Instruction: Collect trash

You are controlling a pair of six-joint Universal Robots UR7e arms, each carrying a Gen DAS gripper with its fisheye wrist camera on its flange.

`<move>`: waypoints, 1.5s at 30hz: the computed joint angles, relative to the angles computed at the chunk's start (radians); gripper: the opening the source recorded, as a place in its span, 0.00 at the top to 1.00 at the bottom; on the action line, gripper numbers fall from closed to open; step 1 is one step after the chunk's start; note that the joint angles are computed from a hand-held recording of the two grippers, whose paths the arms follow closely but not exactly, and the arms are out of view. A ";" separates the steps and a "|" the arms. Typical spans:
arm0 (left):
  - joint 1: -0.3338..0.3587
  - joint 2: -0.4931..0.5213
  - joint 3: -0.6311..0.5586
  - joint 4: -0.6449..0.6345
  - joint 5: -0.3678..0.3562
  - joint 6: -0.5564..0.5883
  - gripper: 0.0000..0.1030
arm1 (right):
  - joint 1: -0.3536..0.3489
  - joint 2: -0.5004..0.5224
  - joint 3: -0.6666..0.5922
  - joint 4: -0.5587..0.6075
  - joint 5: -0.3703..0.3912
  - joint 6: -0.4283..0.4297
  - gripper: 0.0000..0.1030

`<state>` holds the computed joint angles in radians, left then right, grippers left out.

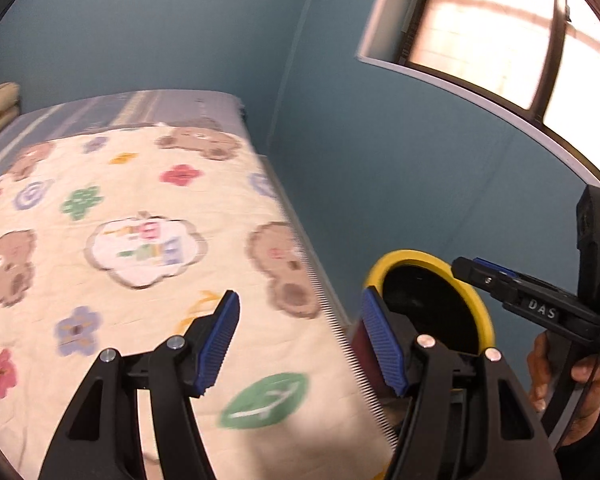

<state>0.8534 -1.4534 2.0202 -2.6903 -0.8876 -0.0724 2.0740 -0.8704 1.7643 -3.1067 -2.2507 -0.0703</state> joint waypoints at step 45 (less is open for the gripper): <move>-0.335 -0.434 0.361 -0.469 0.605 0.258 0.08 | 0.279 0.274 -0.043 -0.660 -0.094 -0.254 0.08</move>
<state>0.5187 -1.8872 2.3807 -3.1596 -0.2826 0.1854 2.3529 -0.5965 1.7215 -3.7671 -2.3448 -0.3241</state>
